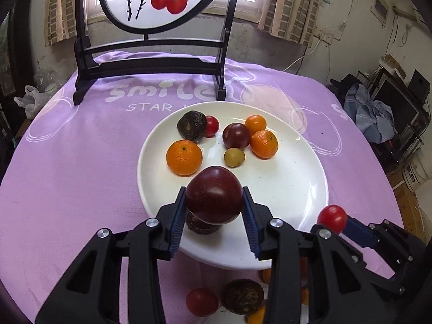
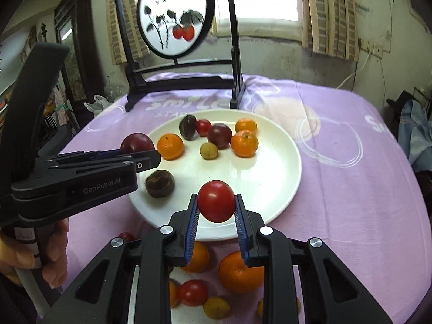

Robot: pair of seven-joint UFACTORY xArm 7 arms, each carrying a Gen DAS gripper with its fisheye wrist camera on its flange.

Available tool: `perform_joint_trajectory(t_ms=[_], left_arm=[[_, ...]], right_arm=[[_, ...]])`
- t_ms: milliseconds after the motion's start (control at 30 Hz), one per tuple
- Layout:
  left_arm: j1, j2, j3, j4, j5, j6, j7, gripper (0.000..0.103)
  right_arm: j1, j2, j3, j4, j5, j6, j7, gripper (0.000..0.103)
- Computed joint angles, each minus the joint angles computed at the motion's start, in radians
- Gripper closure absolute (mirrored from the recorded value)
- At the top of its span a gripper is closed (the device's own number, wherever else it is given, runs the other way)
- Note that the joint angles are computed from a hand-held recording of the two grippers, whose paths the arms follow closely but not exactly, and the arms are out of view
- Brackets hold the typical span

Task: Organize fruits
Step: 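Carry the dark red tomato over the plate with the left tool while the right tool carries the red tomato, then open both tools to release the two tomatoes onto the plate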

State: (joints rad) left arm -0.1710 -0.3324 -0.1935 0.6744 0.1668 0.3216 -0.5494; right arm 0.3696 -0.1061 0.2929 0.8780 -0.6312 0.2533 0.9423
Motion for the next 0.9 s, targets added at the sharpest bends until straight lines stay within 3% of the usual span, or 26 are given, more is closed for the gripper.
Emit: perform_joint_trajectory(t_ms=[267,300,333,367,400,467,600,900], left_arm=[[0.014,0.106,-0.016,0.062,0.057,0.006,-0.05,0.064],[0.009,0.116,-0.011,0.07,0.054,0.012,-0.056,0.064],[0.001,0.124,-0.004,0.076,0.044,0.02,-0.057,0.064],[-0.011,0.129,0.007,0.08,0.023,0.027,-0.05,0.061],[-0.018,0.124,0.014,0.075,0.012,0.027,-0.048,0.051],[-0.001,0.092,-0.002,0.058,0.051,0.03,-0.099,0.035],[0.028,-0.013,-0.029,-0.004,0.121,0.015,-0.161,0.02],[-0.031,-0.249,-0.004,-0.203,-0.005,0.019,-0.111,0.011]], right_arm=[[0.035,0.081,-0.033,0.054,-0.015,0.039,-0.003,0.075],[0.04,0.085,-0.037,0.059,-0.025,0.047,0.007,0.073],[0.046,0.091,-0.04,0.066,-0.03,0.056,0.01,0.059],[0.051,0.089,-0.043,0.067,-0.051,0.064,0.029,0.05],[0.051,0.082,-0.047,0.064,-0.088,0.067,0.064,0.041],[0.051,0.056,-0.05,0.043,-0.111,0.06,0.091,0.041],[0.031,-0.011,-0.043,-0.023,-0.056,0.037,0.051,0.041],[-0.06,-0.283,0.014,-0.288,0.044,-0.074,0.043,0.033]])
